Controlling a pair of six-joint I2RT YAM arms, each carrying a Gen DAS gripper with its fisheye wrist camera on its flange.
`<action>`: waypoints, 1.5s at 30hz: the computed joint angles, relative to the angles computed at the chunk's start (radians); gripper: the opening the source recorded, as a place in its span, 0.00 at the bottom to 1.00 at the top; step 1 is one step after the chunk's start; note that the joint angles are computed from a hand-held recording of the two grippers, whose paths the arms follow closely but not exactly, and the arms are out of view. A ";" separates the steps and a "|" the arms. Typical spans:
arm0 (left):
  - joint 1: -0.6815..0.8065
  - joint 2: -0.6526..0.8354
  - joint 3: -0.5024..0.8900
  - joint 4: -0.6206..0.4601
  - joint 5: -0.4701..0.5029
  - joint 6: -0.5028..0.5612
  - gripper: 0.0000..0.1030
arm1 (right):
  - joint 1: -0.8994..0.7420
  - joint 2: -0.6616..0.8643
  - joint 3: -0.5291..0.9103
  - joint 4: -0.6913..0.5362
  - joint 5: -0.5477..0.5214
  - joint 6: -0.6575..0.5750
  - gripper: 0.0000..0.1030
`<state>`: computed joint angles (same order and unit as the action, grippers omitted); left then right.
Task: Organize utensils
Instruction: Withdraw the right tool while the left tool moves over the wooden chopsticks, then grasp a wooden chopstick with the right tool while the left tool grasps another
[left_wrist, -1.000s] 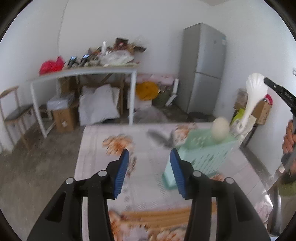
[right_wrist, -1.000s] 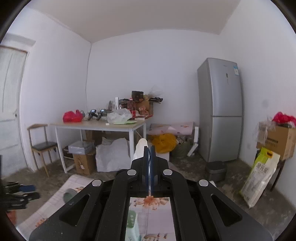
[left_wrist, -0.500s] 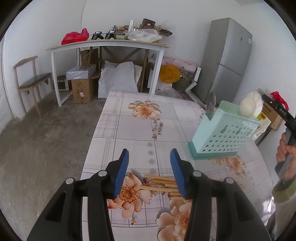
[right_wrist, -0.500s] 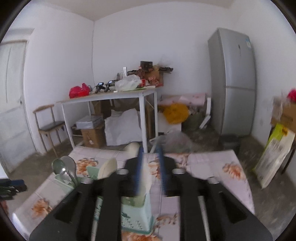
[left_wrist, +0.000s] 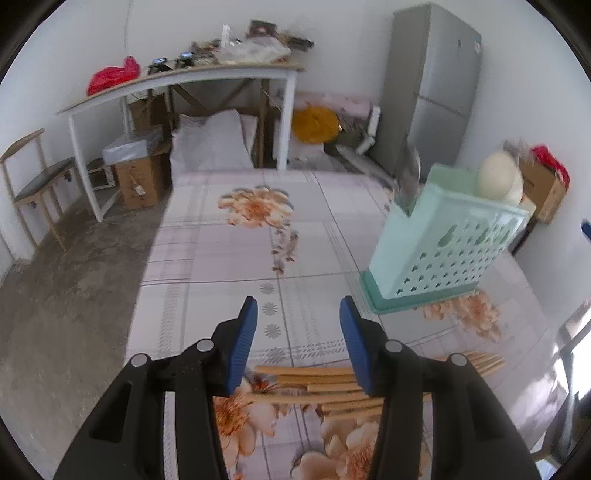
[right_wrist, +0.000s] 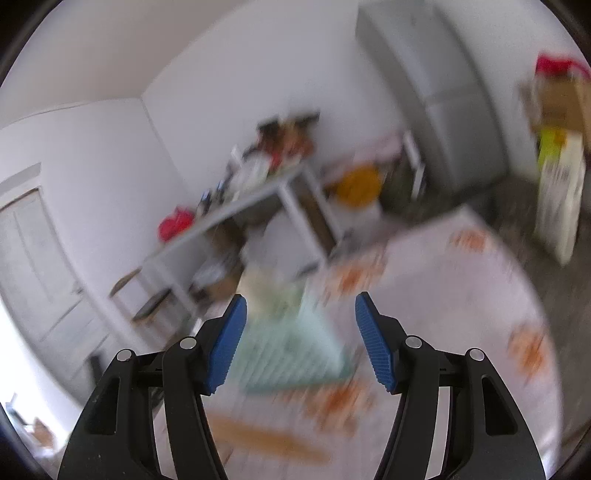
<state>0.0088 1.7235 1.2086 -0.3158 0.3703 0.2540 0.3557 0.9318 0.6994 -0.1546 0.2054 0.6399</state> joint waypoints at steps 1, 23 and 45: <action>-0.015 0.027 0.023 -0.008 -0.014 0.008 0.38 | 0.040 0.027 -0.007 -0.007 -0.013 0.033 0.57; -0.137 0.114 -0.018 -0.014 -0.275 0.233 0.00 | 0.176 0.681 0.133 0.211 -0.414 0.362 0.26; -0.179 -0.128 -0.240 -0.296 0.104 0.025 0.00 | 0.170 0.510 0.038 0.045 -0.256 0.373 0.23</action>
<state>-0.1704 1.5952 0.9684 -0.6122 0.4747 0.2793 0.5261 1.4415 0.7370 -0.1094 -0.0502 1.0127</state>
